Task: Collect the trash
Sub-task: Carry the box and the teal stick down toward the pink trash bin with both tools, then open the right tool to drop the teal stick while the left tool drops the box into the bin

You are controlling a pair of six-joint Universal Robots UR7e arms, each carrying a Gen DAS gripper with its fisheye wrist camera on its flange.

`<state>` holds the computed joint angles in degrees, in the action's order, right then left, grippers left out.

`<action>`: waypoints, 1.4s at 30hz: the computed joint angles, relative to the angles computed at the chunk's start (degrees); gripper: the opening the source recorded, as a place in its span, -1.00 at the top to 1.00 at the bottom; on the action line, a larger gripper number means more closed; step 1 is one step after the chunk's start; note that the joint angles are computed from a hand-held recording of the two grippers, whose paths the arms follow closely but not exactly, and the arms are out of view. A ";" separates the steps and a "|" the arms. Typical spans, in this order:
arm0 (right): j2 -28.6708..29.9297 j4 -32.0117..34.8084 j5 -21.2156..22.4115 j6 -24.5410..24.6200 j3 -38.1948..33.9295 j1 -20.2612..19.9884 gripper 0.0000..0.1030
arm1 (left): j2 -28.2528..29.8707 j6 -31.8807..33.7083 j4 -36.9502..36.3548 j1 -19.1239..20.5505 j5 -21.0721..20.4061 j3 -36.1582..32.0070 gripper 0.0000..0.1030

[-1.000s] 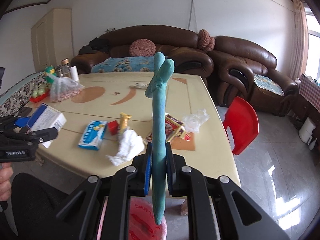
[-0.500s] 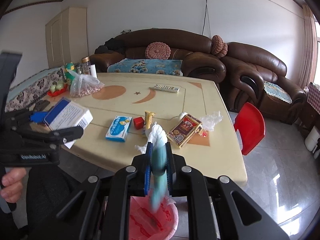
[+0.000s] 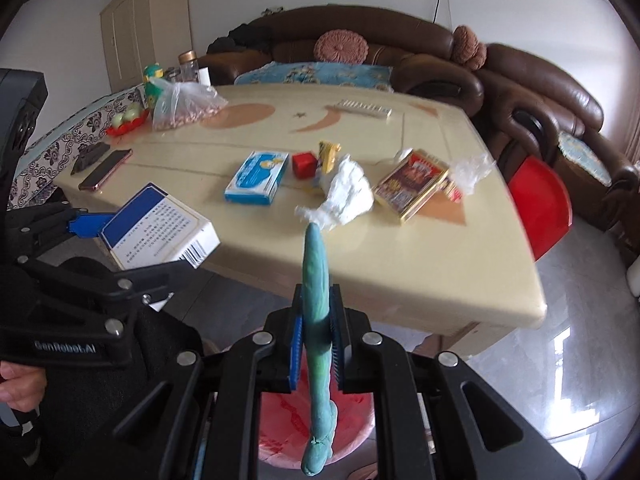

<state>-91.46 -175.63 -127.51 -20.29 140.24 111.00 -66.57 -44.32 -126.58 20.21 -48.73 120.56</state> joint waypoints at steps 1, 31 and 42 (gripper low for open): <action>0.21 -0.26 0.42 -0.06 0.40 -0.46 0.76 | 0.10 -0.16 0.22 0.06 -0.07 0.22 -0.63; 9.49 -1.59 9.30 -2.70 1.91 -18.21 0.76 | 14.17 2.86 -4.18 12.16 -15.51 -0.33 -0.63; 14.64 0.29 9.70 -3.53 -0.21 -22.66 0.76 | 20.59 4.26 -3.11 17.30 -18.86 -3.46 -0.63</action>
<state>-76.82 -175.34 -117.81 -23.82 140.04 88.34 -45.98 -40.07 -129.69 37.51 -67.59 117.10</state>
